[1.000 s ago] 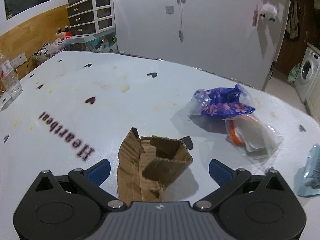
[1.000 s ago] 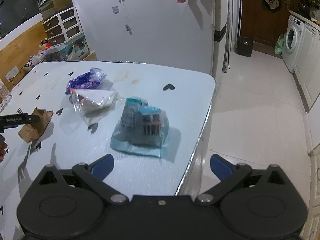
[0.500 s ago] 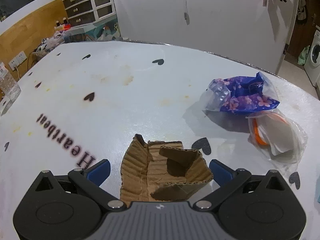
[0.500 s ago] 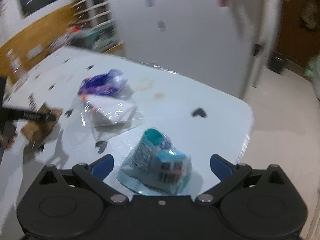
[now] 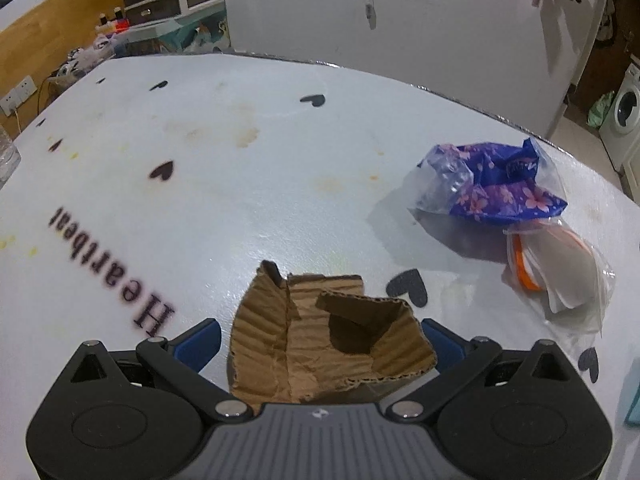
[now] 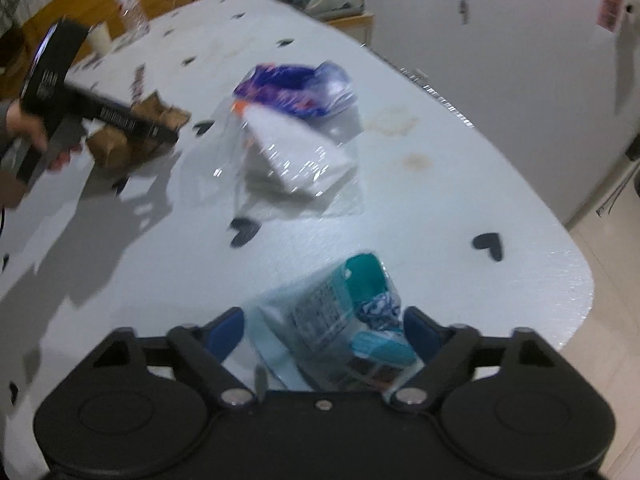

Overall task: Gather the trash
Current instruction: 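Grasp the cardboard scrap with the left tool while the right tool grasps the teal bag, then carry the cardboard scrap with the left tool while the right tool carries the teal bag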

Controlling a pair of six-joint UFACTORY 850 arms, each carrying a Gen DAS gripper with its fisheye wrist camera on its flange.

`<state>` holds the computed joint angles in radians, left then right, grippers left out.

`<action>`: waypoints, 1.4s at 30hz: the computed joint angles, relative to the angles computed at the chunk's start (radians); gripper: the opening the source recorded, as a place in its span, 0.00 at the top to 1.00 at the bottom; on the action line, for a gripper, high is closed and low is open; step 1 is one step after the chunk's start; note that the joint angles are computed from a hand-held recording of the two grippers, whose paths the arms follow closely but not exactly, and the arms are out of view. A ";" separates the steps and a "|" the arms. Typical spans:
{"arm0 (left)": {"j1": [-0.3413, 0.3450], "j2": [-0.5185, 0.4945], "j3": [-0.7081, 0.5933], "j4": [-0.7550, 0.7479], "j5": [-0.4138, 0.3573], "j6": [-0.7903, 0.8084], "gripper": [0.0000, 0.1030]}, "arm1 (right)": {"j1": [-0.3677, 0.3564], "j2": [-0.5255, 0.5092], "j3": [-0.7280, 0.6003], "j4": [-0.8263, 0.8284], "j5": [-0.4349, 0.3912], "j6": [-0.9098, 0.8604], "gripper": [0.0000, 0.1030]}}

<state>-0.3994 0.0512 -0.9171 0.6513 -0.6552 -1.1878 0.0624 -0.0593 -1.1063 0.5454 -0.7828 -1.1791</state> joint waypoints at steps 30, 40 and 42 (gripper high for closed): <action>-0.260 0.240 0.142 0.013 -0.078 -0.212 0.41 | 0.022 0.320 0.291 -0.040 0.099 0.428 0.50; -0.441 0.250 0.117 0.021 -0.176 -0.293 0.41 | 0.015 0.460 0.364 -0.080 0.098 0.558 0.50; -0.475 0.250 0.112 0.026 -0.188 -0.318 0.41 | 0.008 0.485 0.376 -0.080 0.094 0.575 0.50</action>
